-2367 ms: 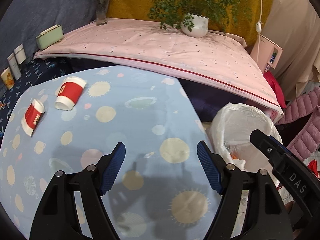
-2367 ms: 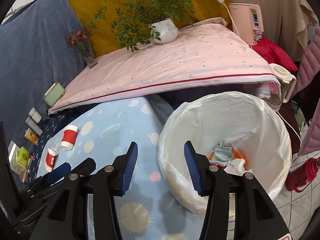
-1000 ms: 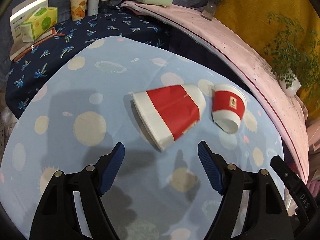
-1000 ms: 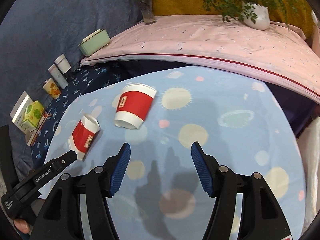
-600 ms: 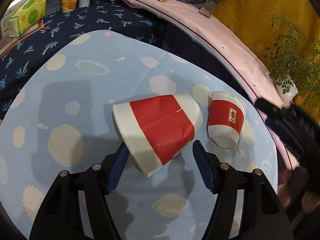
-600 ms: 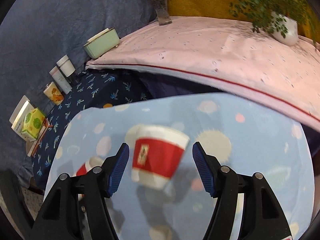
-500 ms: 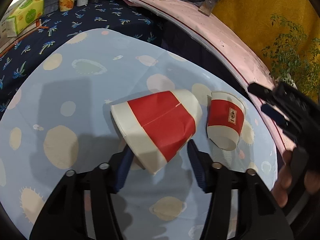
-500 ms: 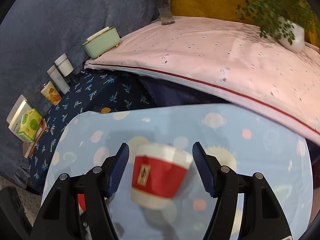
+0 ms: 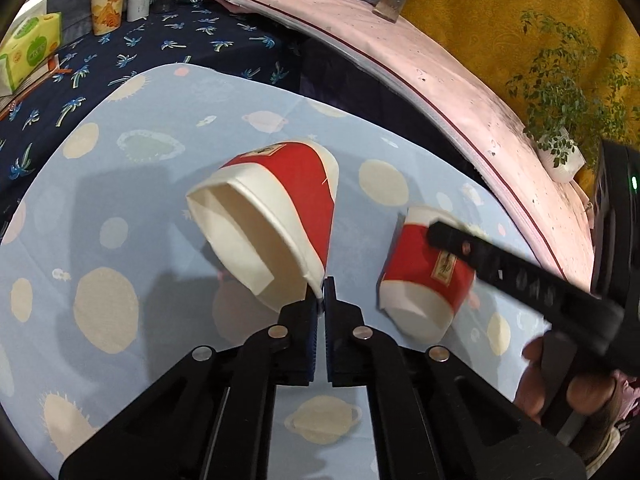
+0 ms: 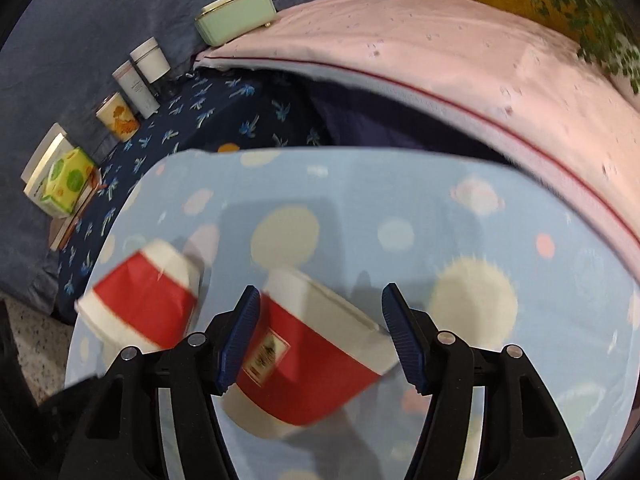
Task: Collect trash
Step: 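Lower both tools onto the red paper cups and close the left tool on one, then close the right tool on the larger cup's rim while the left tool holds the smaller cup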
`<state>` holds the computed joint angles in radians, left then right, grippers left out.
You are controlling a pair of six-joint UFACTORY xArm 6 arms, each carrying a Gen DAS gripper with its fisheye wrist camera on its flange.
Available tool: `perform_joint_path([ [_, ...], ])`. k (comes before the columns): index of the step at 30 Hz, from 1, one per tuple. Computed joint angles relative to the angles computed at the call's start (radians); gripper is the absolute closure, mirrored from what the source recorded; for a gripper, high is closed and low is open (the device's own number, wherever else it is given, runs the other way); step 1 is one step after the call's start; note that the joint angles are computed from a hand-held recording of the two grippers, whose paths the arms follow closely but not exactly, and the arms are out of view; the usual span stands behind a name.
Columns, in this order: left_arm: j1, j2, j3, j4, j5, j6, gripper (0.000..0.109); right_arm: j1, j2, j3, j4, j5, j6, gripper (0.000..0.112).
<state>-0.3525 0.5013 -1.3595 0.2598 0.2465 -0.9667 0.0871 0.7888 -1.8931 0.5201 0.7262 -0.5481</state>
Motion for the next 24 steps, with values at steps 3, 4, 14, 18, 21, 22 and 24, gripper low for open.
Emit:
perform_joint_path([
  [3, -0.017, -0.022, 0.03, 0.005, -0.009, 0.006, 0.106, -0.021, -0.105, 0.175, 0.09, -0.029, -0.083, 0.052],
  [4, -0.024, -0.031, 0.04, 0.012, -0.01, 0.002, 0.106, -0.026, -0.139, 0.227, 0.118, -0.035, -0.112, 0.052],
  [14, -0.099, -0.161, 0.214, 0.17, -0.015, -0.157, 0.106, -0.071, -0.465, 0.696, 0.303, -0.111, -0.378, 0.065],
  [18, -0.133, -0.206, 0.268, 0.221, -0.007, -0.22, 0.106, -0.097, -0.551, 0.818, 0.325, -0.105, -0.42, 0.072],
  [21, -0.154, -0.224, 0.289, 0.243, 0.0, -0.251, 0.106, -0.118, -0.59, 0.868, 0.361, -0.086, -0.449, 0.08],
  [22, -0.159, -0.228, 0.293, 0.245, 0.001, -0.257, 0.106, -0.121, -0.595, 0.873, 0.368, -0.082, -0.452, 0.081],
  [24, -0.17, -0.237, 0.303, 0.256, 0.001, -0.274, 0.106, -0.128, -0.604, 0.878, 0.394, -0.065, -0.463, 0.083],
])
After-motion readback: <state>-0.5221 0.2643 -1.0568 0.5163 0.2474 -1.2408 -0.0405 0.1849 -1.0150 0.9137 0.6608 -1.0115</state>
